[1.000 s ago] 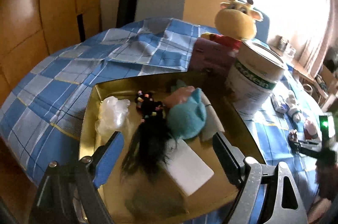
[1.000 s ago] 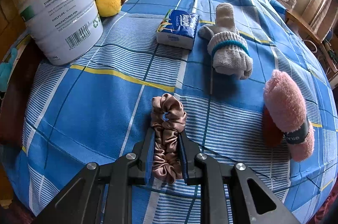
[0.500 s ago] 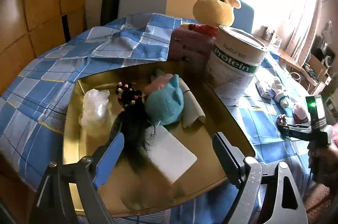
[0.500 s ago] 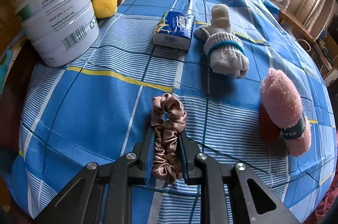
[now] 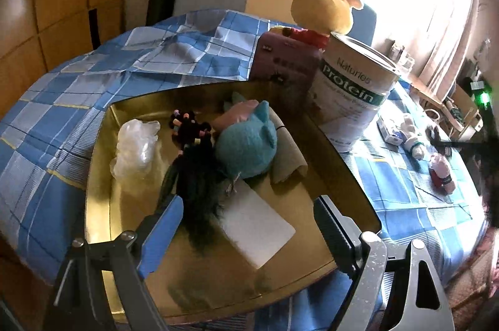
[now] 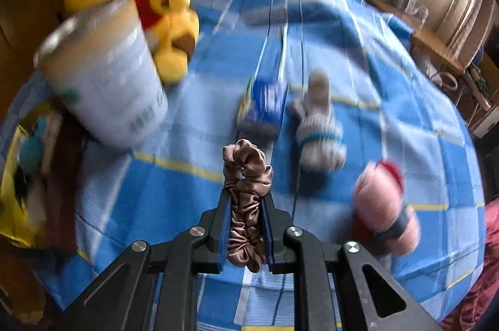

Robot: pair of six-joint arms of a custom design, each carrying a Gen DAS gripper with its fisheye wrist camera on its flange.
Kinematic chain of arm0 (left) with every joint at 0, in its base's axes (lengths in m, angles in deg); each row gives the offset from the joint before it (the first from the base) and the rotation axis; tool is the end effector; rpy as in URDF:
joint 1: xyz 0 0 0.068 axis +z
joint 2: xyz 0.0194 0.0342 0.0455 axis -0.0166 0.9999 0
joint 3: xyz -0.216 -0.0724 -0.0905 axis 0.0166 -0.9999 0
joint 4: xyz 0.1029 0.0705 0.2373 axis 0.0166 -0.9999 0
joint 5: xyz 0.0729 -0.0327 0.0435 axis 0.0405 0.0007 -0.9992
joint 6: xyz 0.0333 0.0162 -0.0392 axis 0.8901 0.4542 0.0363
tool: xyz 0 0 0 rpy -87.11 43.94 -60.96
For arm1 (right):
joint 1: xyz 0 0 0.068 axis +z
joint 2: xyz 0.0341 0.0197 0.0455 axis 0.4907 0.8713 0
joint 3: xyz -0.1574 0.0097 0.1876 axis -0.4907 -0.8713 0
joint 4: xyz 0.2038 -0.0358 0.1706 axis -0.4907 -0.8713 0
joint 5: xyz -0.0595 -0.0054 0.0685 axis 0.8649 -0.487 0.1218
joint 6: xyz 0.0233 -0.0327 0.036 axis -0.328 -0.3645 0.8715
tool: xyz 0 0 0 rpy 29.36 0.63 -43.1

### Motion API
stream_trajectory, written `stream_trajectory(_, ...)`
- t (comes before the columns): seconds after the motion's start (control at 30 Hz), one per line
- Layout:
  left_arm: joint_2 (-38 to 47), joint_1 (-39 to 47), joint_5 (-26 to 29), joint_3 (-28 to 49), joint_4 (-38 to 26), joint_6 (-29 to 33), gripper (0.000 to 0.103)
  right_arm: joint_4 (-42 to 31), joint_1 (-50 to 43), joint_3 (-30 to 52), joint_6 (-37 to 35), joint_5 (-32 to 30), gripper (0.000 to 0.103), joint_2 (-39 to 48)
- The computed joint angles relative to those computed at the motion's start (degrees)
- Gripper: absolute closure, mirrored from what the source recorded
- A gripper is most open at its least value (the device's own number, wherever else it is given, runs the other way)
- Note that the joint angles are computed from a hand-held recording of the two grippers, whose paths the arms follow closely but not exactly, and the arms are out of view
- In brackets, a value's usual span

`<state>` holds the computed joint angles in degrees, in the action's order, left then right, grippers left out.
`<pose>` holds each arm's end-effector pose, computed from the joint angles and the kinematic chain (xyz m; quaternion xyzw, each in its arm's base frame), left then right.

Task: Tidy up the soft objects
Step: 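Pull the left gripper back from the gold tray, then carry the brown scrunchie into the gold tray and open the right gripper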

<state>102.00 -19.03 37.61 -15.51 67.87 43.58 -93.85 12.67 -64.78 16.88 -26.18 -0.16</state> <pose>0.2001 -0.0729 0.0628 0.1704 0.9117 -0.1536 0.3409 0.1602 -0.0497 0.1012 0.1562 0.9563 -0.0534 0.2413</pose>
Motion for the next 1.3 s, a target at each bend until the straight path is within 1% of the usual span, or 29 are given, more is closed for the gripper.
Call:
stream_trajectory(0.07,0.0,1.0,1.5,0.0,0.0,0.5,0.017,-0.2,-0.6,5.9,-0.2,0.7,0.087,4.8)
stream_trajectory(0.1,-0.2,1.4,2.0,0.0,0.0,0.6,0.017,-0.6,-0.8,11.3,0.3,1.8,0.087,8.9)
stream_trajectory(0.17,-0.9,2.3,2.8,-0.3,-0.1,0.8,0.017,-1.2,-0.6,19.0,1.3,3.9,0.087,15.0)
stream_trajectory(0.23,-1.6,3.3,3.6,-0.5,-0.4,1.2,0.017,-3.3,0.4,30.6,3.7,6.7,0.087,23.3)
stream_trajectory(0.27,-1.9,4.2,4.3,-0.5,-0.6,1.5,0.017,-4.2,1.0,33.9,4.6,7.5,0.087,25.3)
stream_trajectory(0.3,-2.1,4.9,4.9,-0.4,-0.9,1.8,0.017,-5.2,2.4,40.2,6.1,9.1,0.087,29.1)
stream_trajectory(0.33,-2.2,5.3,5.2,-0.2,-1.2,1.9,0.017,-6.0,3.5,43.8,7.1,10.0,0.087,31.6)
stream_trajectory(0.37,-2.3,6.0,5.7,-0.2,-1.3,2.2,0.017,-7.6,5.2,50.3,8.6,11.4,0.087,35.3)
stream_trajectory(0.47,-2.9,7.9,7.0,0.0,-1.9,3.1,0.017,-9.6,10.1,64.4,11.0,13.8,0.087,43.3)
stream_trajectory(0.5,-2.9,8.3,7.2,-0.1,-1.9,3.3,0.017,-9.8,12.1,68.3,11.3,14.1,0.087,45.3)
stream_trajectory(0.6,-2.7,9.5,7.6,-0.1,-1.6,3.8,0.017,-7.8,17.6,75.6,10.3,12.3,0.086,49.4)
stream_trajectory(0.7,-2.6,10.8,7.7,-0.2,-1.7,3.9,0.017,-6.1,24.7,79.4,6.2,9.1,0.086,52.2)
stream_trajectory(0.73,-2.7,11.5,7.7,-0.3,-1.8,4.1,0.017,-5.8,26.2,79.5,5.3,8.1,0.086,52.5)
stream_trajectory(0.8,-3.0,12.6,7.7,-0.6,-1.9,4.4,0.017,-5.1,31.1,78.9,2.9,5.3,0.086,53.5)
stream_trajectory(0.87,-3.5,14.3,7.9,-0.9,-2.1,4.5,0.017,-5.5,35.0,78.0,2.2,2.7,0.086,54.9)
stream_trajectory(1.0,-4.7,19.7,8.2,-1.2,-3.1,5.0,0.017,-4.5,42.3,74.3,2.3,-1.9,0.086,58.3)
stream_trajectory(1.13,-4.5,25.5,8.3,-0.8,-4.0,6.1,0.017,-1.7,48.3,71.0,5.0,-4.5,0.086,64.9)
stream_trajectory(1.17,-4.3,27.1,8.4,-0.8,-4.1,6.4,0.017,-1.1,49.1,71.0,6.3,-5.0,0.086,67.2)
stream_trajectory(1.23,-3.2,30.8,9.1,-0.3,-4.5,7.5,0.017,0.8,50.3,71.1,10.9,-8.0,0.086,72.1)
stream_trajectory(1.3,-1.5,33.1,9.3,0.0,-3.9,8.3,0.017,3.2,50.7,69.7,14.3,-10.2,0.086,74.3)
